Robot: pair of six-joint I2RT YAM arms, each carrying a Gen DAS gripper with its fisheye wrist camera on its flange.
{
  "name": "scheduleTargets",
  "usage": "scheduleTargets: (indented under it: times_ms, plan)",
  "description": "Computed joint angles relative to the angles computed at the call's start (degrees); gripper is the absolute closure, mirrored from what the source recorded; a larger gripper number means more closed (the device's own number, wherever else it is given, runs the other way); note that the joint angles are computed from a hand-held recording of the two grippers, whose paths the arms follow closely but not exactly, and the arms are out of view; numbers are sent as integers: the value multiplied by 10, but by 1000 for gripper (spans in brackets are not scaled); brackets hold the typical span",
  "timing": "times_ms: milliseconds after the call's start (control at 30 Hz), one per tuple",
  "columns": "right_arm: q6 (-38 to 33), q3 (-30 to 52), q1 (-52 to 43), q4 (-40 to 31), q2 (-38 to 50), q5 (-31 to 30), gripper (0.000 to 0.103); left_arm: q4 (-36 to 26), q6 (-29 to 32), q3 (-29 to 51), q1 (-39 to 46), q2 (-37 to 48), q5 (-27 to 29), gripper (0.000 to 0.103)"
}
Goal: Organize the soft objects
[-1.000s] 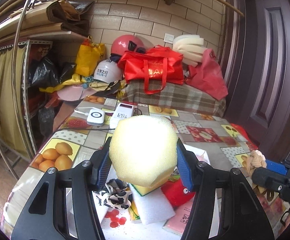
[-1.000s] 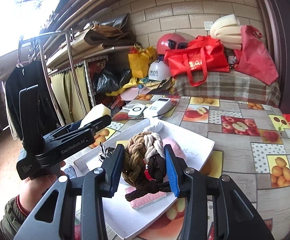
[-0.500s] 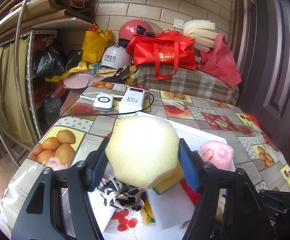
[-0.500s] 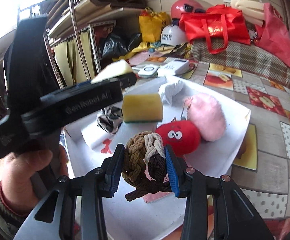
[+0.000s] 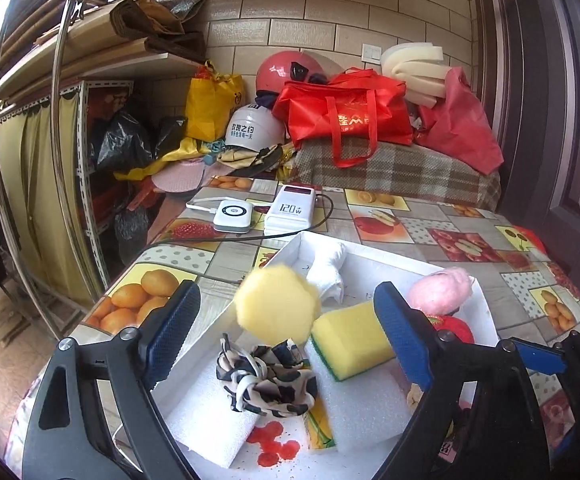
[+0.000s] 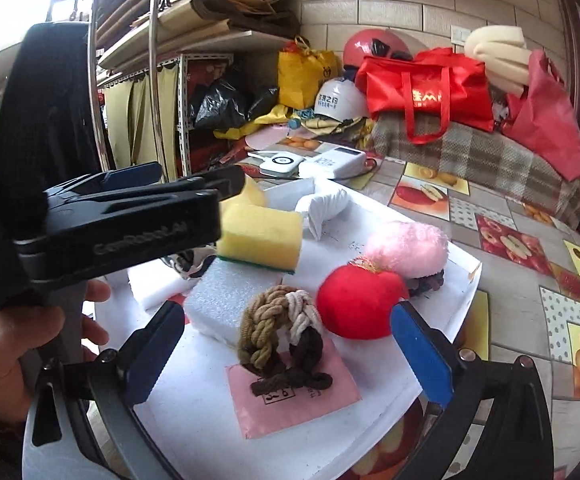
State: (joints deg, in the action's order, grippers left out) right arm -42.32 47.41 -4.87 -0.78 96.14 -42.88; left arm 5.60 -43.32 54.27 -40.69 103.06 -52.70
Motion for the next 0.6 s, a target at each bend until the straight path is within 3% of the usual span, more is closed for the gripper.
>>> scheduleTargets:
  times_ms: [267, 600]
  plan:
    - [11, -20, -44, 5, -33, -48, 0, 59, 13, -30, -37, -18, -54, 13]
    - [38, -32, -140, 11, -62, -134, 0, 71, 26, -16, -102, -20, -51, 13]
